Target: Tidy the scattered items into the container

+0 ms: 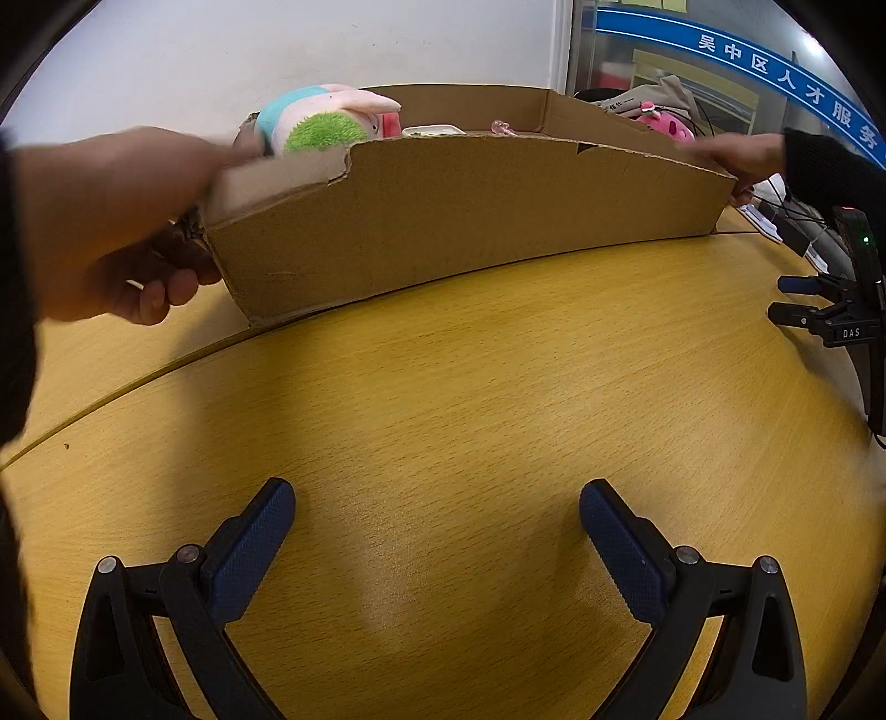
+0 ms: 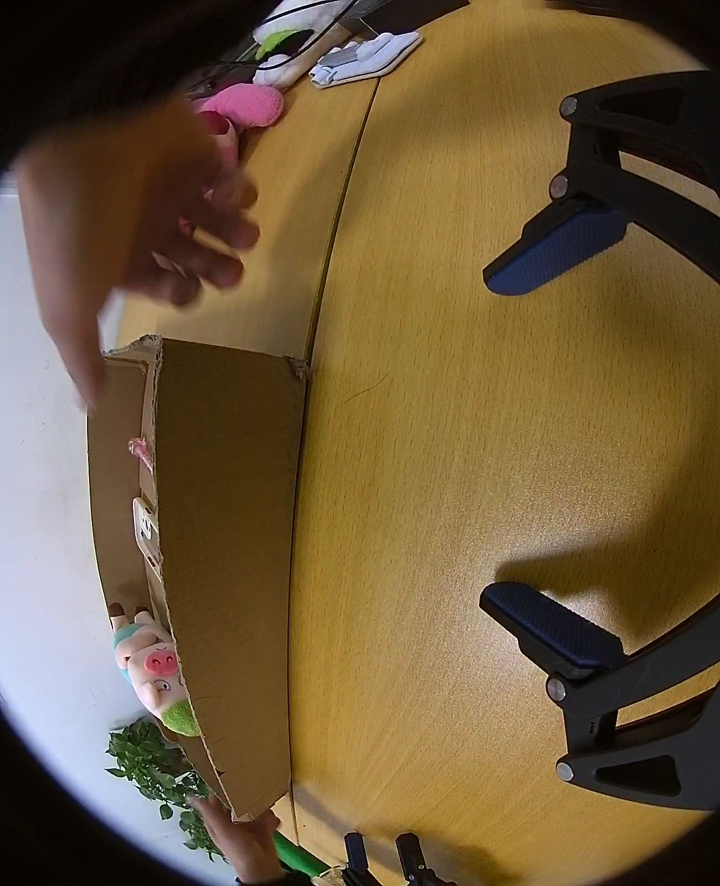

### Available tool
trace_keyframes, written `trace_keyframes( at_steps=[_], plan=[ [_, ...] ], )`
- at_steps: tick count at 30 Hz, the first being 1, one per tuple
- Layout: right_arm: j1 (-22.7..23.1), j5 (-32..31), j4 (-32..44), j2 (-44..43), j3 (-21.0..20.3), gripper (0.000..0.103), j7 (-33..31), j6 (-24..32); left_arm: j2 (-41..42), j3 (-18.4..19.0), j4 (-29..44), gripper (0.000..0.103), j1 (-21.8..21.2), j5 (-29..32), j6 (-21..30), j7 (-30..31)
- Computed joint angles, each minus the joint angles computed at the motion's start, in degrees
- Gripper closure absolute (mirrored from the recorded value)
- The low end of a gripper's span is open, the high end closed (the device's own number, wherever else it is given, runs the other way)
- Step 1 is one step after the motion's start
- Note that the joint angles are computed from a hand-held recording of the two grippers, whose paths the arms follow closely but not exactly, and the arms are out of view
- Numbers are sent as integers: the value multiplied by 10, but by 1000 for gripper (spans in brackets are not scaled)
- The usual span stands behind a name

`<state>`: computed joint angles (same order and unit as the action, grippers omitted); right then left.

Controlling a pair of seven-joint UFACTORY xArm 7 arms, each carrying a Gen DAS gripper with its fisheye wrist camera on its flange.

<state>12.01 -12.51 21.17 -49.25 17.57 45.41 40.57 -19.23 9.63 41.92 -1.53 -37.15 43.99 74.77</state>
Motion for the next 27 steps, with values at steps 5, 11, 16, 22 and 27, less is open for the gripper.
trace_keyframes(
  at_steps=[5,11,16,22,27],
  plan=[
    [1,-1,-1,-1,-2,0,-1,-1,2,-3,-1,0,-2,-3,-5,0],
    [0,0,-2,-2,-4,0,-4,-1,2,-4,-2,0,-4,-4,-8,-1],
    [0,0,-3,-2,-2,0,-3,-1,2,-3,-2,0,-5,-4,-9,-1],
    [0,0,-2,-2,-2,0,-3,-1,1,-3,-3,0,-5,-5,-10,-1],
    [0,0,-2,-2,-2,0,-3,-1,1,-3,-4,0,-6,-5,-10,-1]
  ],
)
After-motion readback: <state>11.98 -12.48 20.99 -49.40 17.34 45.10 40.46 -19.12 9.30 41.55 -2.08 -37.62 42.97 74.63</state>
